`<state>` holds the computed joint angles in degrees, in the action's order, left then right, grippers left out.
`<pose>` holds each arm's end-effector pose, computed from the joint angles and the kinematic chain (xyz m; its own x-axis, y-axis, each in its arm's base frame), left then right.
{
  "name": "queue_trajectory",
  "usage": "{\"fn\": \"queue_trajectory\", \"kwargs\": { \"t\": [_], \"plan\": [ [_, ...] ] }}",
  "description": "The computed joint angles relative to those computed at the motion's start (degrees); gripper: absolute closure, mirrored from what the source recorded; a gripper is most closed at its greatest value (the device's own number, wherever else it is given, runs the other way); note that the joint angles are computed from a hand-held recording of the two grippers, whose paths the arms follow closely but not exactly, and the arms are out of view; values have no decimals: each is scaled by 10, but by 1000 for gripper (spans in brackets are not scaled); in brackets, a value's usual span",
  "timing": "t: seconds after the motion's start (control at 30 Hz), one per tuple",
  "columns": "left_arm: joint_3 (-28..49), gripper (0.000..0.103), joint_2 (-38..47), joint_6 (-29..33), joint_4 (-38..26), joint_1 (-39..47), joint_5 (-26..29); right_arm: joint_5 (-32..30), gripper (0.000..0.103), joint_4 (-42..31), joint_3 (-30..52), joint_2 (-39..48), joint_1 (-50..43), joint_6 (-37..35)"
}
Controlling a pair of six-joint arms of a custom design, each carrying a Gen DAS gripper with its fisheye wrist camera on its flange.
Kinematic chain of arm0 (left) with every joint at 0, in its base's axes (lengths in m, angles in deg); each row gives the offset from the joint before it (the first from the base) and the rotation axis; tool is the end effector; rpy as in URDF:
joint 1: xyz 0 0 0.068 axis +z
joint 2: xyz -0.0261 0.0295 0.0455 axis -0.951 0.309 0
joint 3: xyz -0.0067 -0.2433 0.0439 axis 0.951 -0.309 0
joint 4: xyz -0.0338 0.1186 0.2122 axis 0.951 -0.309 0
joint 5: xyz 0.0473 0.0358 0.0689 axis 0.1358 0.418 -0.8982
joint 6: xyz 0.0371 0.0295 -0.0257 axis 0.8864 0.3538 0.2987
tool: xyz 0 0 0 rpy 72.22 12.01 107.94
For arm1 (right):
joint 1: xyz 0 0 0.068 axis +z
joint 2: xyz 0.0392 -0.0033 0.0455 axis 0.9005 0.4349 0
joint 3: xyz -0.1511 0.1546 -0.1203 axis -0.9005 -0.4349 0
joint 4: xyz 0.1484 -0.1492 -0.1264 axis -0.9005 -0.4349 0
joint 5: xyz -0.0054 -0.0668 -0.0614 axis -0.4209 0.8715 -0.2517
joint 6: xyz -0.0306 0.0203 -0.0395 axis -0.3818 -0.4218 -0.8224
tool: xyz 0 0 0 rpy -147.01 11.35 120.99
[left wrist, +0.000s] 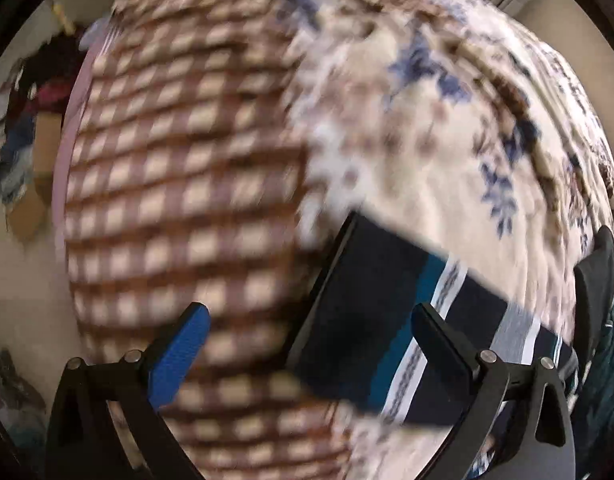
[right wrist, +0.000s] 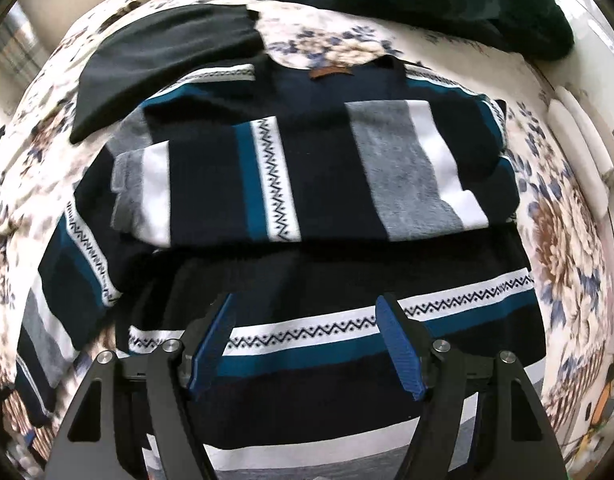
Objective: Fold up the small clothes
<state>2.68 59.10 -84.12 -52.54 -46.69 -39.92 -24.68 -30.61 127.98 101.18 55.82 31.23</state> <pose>0.1690 0.0749 0.2600 -0.6204 -0.7824 -0.0549 -0.7667 0.6198 -0.1677 0.1939 -0.0332 0.2073 -0.8077 0.5466 -0.2210 0.5659 0.8239 -0.0309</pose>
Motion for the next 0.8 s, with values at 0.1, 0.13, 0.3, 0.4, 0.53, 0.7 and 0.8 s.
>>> {"fn": "queue_trajectory", "kwargs": {
  "t": [0.1,0.13,0.3,0.4,0.53,0.7,0.8],
  "plan": [
    [-69,0,-5,-68,-15,23,89,16,29,3,-6,12,13,19],
    [-86,0,2,-90,3,21,106,33,29,1,-7,19,21,26],
    [-99,60,-20,-193,143,-60,-2,114,29,19,-13,63,34,25],
    [-70,93,-4,-180,174,-105,-41,127,17,29,-9,77,8,18],
    [12,94,39,-149,177,-183,-83,118,14,57,-12,71,-28,-11],
    [165,95,93,-110,151,-322,-174,37,9,82,-17,60,-138,-92],
    [267,95,134,-111,131,-425,-217,2,9,79,-25,50,-212,-147]
  ]
}}
